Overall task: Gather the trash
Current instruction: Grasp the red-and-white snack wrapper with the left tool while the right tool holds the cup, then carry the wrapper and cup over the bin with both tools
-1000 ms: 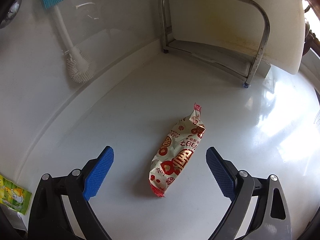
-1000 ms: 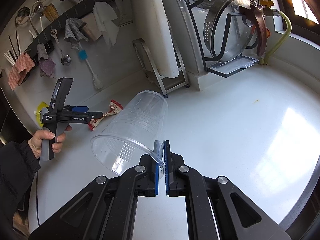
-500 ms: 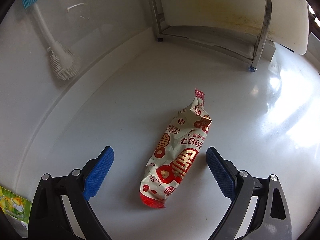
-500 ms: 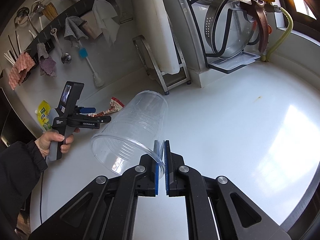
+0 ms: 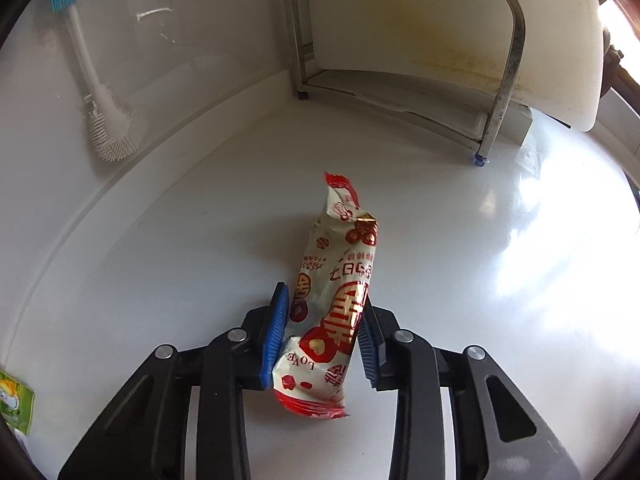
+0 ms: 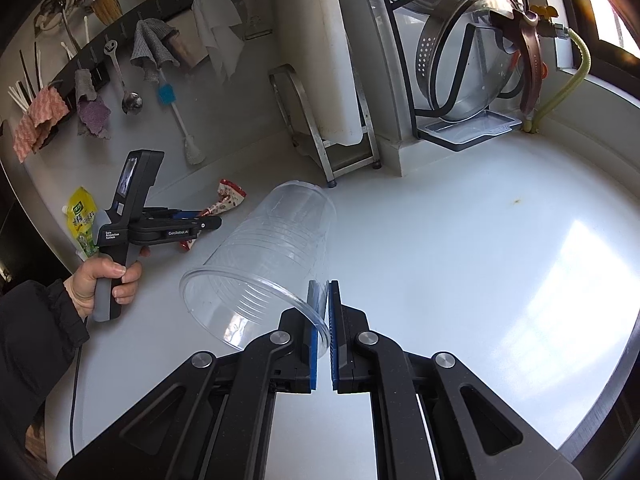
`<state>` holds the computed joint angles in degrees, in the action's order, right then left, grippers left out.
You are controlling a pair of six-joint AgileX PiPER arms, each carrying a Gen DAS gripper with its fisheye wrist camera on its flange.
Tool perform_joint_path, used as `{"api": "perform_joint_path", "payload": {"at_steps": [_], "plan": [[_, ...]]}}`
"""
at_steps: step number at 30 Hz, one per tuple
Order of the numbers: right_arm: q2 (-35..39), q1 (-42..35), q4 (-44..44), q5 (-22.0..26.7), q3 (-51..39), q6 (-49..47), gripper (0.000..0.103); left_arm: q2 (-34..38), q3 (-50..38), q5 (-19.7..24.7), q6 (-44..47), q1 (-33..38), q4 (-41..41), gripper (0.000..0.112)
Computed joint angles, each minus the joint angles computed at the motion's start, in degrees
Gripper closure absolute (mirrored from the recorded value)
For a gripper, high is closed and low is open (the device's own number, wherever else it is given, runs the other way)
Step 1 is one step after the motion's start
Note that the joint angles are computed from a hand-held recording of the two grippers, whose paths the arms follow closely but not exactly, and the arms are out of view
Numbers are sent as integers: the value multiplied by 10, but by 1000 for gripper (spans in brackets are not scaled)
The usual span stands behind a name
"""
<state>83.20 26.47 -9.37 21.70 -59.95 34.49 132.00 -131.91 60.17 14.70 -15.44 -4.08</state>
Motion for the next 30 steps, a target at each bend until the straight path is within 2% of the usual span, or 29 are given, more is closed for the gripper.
{"api": "perform_joint_path", "payload": {"at_steps": [2,8,12,14,16,19,22,26,29,30], "plan": [[0,1,-1,0,-1,-1,98,-18,33,-15,-3,-3,-2,87],[1,5,-6,1,-1,-2,98,-107,176,-76,-34,-11,6,87],[-5,15,-35,2,7,26,98,-216,329,-151,-58,-10,-12,87],[-9,21,-45,4,8,38,98,-274,402,-179,-94,-21,20,87],[-15,31,-66,9,10,61,98,-335,471,-204,-162,-43,90,87],[-36,54,-108,16,22,119,98,-438,560,-228,-217,-56,120,87],[-74,109,-216,49,51,241,98,-541,641,-234,-294,-83,178,87],[-134,204,-294,120,95,358,98,-663,730,-208,-411,-143,255,87],[-180,330,-367,223,117,472,98,-742,785,-151,-538,-240,355,87],[-188,378,-387,260,119,510,98,-766,799,-120,-589,-283,386,87]]}}
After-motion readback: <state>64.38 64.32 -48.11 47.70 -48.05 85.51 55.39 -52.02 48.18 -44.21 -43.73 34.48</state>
